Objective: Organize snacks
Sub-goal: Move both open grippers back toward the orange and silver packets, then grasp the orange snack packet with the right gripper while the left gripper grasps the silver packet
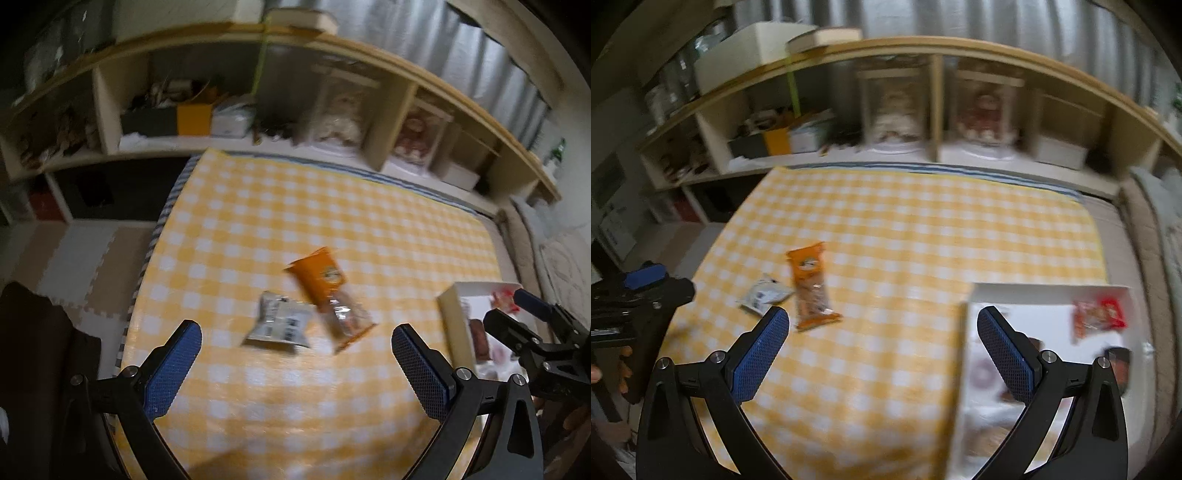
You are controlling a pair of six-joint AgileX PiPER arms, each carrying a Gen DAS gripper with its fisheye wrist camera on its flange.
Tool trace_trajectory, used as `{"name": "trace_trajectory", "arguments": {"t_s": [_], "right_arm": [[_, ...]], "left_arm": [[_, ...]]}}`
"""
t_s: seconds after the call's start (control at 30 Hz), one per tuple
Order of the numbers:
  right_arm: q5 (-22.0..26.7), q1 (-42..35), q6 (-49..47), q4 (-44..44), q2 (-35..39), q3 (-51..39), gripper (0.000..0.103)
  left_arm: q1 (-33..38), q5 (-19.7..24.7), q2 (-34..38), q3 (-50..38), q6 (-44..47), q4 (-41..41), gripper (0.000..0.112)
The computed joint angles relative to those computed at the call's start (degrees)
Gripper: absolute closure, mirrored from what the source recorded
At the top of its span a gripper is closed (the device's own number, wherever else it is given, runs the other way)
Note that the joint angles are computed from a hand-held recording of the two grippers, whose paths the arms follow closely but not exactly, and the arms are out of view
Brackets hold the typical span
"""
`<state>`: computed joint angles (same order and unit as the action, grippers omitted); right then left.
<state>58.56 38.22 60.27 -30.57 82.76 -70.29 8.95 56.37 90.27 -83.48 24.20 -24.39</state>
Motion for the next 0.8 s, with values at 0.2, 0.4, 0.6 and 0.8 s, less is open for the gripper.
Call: {"name": "trace_trajectory", "arguments": {"t_s": [0.2,0.4,0.6,0.8], "right_arm": [[-10.3,-3.7,-5.8,4.3,10.1,-3.4,0.0],[-13.7,-10.5,-21.5,19.5,20.7,-11.0,0.03],[-10.3,-13.0,-32.9,29.7,30.4,-20.1,0.032],[-4.3,-13.1,-32.9,30.4,37.6,-27.0,0.048]], "left_arm": [[1.4,2.3,9.3,-5.0,4.4,-3.6,0.016],[0.1,5.9,19.6,-14.5,7.3,-1.0,0.041],[-2.6,7.0,26.1,-19.7,7.4,1.4,0.041],[-4.9,6.6,30.5,-23.1,4.4,2.8,0.046]]}}
